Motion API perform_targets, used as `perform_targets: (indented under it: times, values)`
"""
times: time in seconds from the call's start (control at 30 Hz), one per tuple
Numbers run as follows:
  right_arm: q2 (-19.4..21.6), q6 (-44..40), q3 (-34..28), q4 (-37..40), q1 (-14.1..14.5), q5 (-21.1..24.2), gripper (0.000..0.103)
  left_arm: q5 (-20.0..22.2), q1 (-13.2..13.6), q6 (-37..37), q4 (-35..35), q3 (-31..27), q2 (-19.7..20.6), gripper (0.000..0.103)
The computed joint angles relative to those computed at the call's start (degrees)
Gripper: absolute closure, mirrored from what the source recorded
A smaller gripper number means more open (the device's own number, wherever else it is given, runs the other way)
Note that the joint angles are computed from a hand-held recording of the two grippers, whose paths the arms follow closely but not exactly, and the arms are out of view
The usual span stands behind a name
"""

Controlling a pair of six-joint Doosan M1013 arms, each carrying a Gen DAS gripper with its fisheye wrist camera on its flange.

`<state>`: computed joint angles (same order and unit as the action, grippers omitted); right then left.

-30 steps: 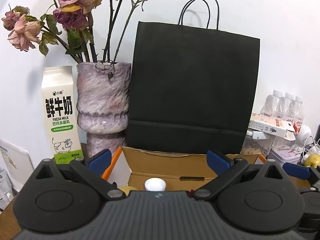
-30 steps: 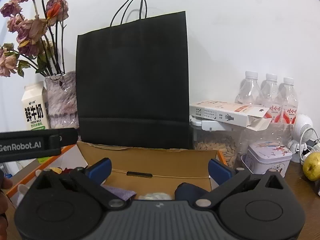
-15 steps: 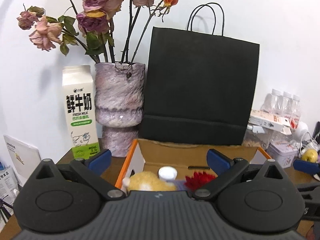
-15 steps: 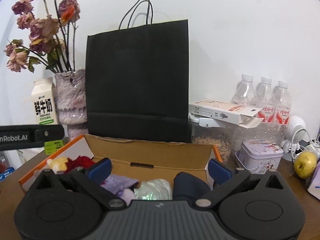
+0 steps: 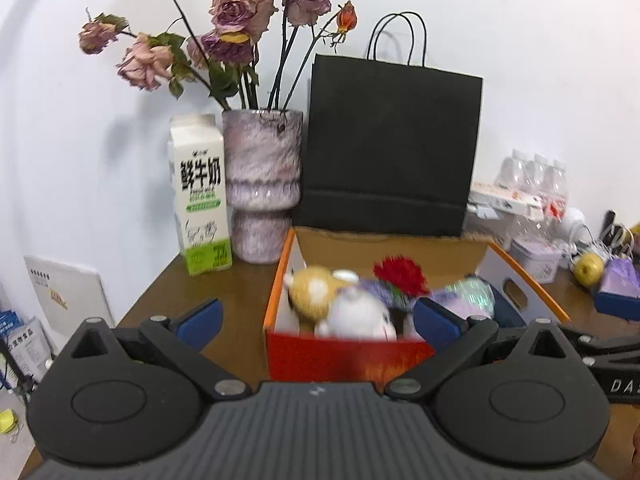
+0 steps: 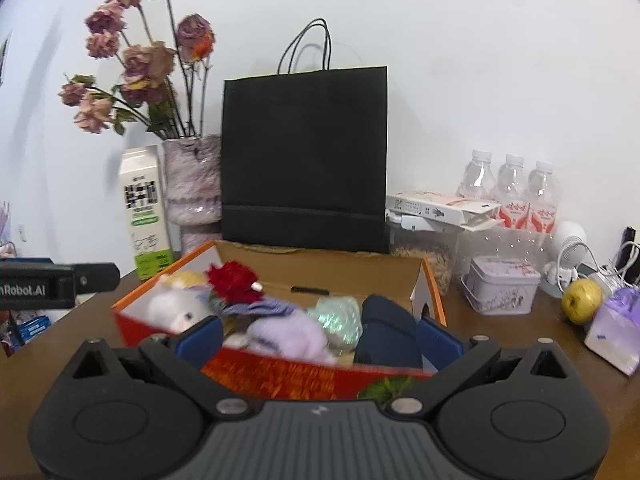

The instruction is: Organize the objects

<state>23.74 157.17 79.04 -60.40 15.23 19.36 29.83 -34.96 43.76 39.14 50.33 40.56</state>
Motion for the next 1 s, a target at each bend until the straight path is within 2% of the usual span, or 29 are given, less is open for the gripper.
perform_targets:
  times: [0.13,0.37,0.5,0.73,1.0]
  values:
    - [-2.6,1.7,3.4,-1.1,1.4,1.0,0.0,-1.5,-0.2,1.4,-2.2,6.0,-3.8,0.0]
    - [-7.3,5.1,9.4,-2.8,3.9,2.0,0.0,-4.3,-1.2,-6.6,4.5,17.6,-10.9,0.0]
    - [-9.5,6.7,12.1,-3.1,5.2,2.9,0.0,-5.0,-1.7,-8.4,6.3,23.1,-14.3,0.0]
    - [-13.1,9.2,16.4,-4.1,7.4,3.9,0.0,-5.5,-2.8,-11.0,8.8,29.7,-18.4,0.0]
    - [-15.6,12.8,18.9,-7.7,9.5,5.3,0.0,-6.7,-4.0,-15.3,13.0,34.0,-21.2,0.0]
